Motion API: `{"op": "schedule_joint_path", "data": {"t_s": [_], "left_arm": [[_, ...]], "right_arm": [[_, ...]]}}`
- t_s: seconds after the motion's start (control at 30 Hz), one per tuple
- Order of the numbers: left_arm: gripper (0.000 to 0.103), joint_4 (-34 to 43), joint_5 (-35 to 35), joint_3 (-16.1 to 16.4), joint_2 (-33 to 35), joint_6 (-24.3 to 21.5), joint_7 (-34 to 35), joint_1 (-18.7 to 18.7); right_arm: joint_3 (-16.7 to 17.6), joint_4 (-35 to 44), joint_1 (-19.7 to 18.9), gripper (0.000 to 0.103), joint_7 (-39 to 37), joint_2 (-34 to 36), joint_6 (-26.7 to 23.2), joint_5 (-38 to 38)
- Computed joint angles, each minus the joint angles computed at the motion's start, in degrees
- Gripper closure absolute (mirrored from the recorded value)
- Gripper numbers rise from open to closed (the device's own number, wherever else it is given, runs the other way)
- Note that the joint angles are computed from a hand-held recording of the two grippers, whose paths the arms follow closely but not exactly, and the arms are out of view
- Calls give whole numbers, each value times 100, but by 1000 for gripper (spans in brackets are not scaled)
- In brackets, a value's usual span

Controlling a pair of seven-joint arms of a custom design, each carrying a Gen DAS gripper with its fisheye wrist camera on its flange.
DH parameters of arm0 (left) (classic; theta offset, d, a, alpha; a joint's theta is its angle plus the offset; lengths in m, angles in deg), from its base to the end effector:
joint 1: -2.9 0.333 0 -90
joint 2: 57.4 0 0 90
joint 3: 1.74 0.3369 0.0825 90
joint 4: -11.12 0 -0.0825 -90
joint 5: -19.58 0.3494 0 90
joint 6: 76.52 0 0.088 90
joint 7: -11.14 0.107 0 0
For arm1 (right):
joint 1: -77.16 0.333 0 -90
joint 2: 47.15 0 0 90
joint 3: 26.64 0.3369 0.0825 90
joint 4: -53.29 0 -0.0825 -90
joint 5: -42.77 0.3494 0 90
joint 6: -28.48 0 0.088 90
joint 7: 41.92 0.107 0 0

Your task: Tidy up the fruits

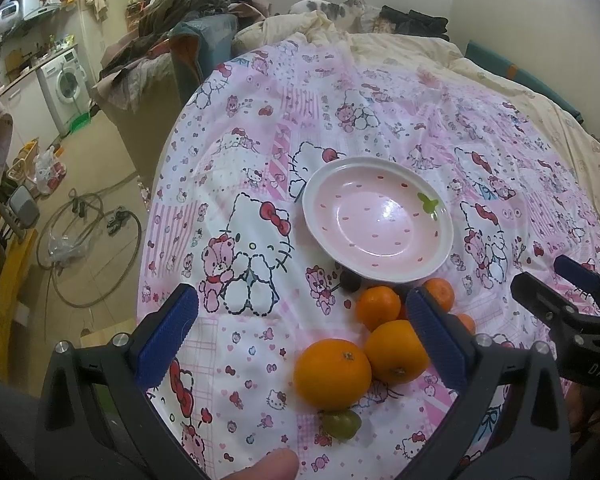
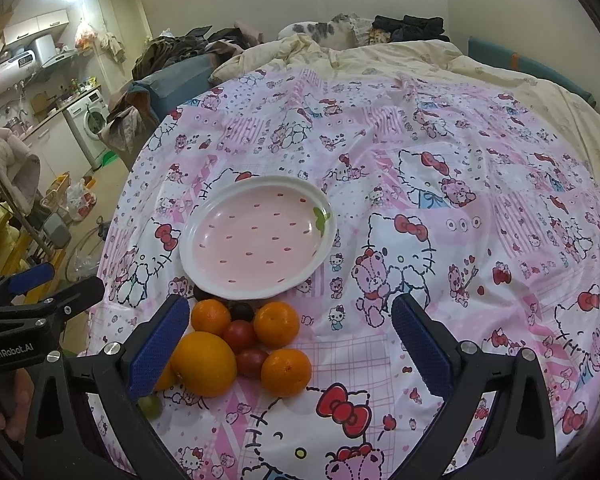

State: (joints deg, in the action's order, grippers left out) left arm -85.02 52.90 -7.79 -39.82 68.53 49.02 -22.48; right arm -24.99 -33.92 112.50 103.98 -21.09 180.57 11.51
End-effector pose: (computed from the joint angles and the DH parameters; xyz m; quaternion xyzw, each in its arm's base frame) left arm 0.5676 -0.3431 0.5181 -0.6621 0.6708 -0.2497 0.2221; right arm 0.5608 0.4351 0.5056 -0.6747 0.6360 -0.1846 0.3257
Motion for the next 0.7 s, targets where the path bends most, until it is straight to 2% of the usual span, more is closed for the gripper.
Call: {"op": "schedule_joint_path", "data": {"t_s": [0.7], "left_arm": [[0, 33, -6, 0, 27, -59, 4, -29]], "right_arm": [[6, -55, -2, 0, 26, 7, 57, 43]]}}
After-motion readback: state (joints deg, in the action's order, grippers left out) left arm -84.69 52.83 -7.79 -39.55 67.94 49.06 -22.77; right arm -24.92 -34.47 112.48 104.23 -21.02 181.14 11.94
